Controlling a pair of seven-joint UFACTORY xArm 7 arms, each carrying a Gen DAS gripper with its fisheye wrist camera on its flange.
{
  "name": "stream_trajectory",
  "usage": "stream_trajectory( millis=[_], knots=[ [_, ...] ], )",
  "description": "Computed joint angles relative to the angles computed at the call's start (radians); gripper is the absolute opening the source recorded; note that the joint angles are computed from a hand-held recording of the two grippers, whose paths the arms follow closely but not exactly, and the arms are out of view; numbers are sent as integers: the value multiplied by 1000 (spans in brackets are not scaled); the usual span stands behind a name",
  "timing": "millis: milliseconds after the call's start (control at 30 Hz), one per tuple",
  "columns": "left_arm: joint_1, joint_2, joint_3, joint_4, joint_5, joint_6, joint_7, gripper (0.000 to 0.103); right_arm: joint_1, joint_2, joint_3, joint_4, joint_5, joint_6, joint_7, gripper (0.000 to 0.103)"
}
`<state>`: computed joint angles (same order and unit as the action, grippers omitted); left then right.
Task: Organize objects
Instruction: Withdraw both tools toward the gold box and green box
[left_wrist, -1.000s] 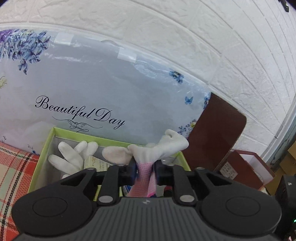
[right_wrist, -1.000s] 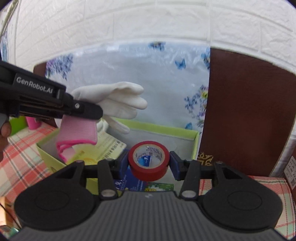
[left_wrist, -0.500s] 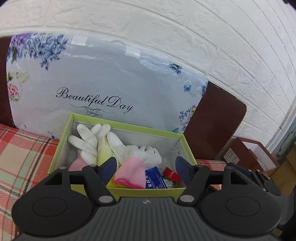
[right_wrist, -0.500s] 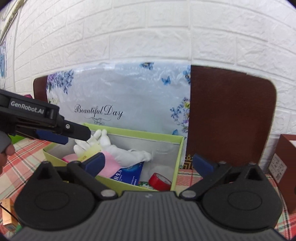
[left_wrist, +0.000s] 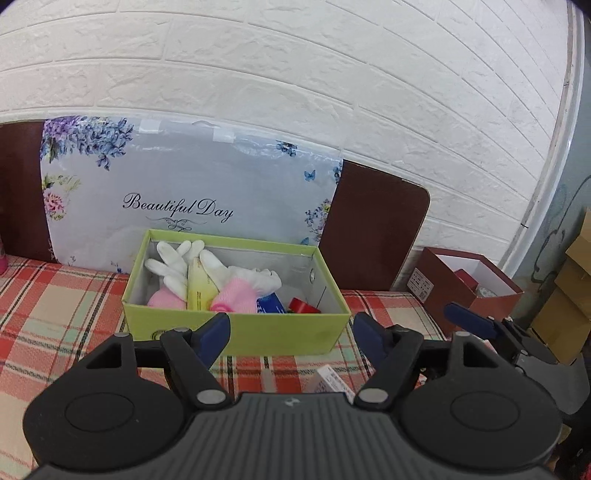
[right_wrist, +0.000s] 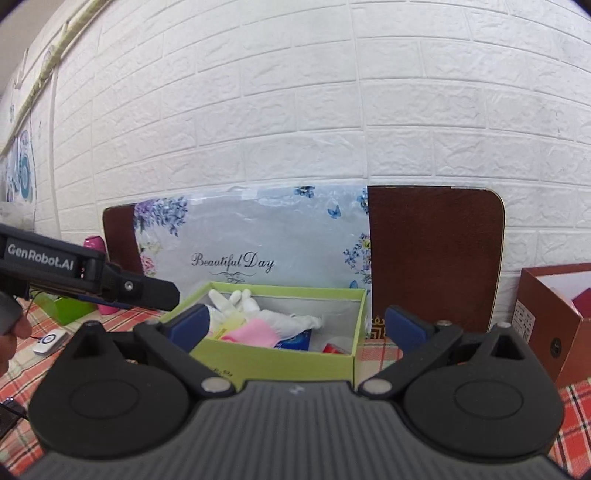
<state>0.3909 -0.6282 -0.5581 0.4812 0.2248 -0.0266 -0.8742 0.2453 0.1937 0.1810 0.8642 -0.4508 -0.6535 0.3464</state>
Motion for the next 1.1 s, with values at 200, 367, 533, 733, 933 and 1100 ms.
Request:
stream_trajectory(
  millis=[200,367,533,733,933,1100],
  knots=[
    [-158,-172,56,-176,-56,52,-61,76,1,-83,-6,-161,-5,-53,50,103],
    [-245,-272,58,-283,-65,157,-147,77,24,-105,-10,-257,4,-88,27,103],
    [-333,-333,89,-375,-43,241,-225,76,34,-99,-5,-315,-42,-79,65,103],
    [-382,-433,129,-460,-16,331,-310,77,76,-69,23,-337,-18,-24,34,103],
    [-363,-508,176,-498,26,384,-351,76,132,5,66,-256,-47,38,-7,102],
    [-308,-470,212,-500,41,316,-336,76,201,87,90,-148,42,119,-112,99]
  ],
)
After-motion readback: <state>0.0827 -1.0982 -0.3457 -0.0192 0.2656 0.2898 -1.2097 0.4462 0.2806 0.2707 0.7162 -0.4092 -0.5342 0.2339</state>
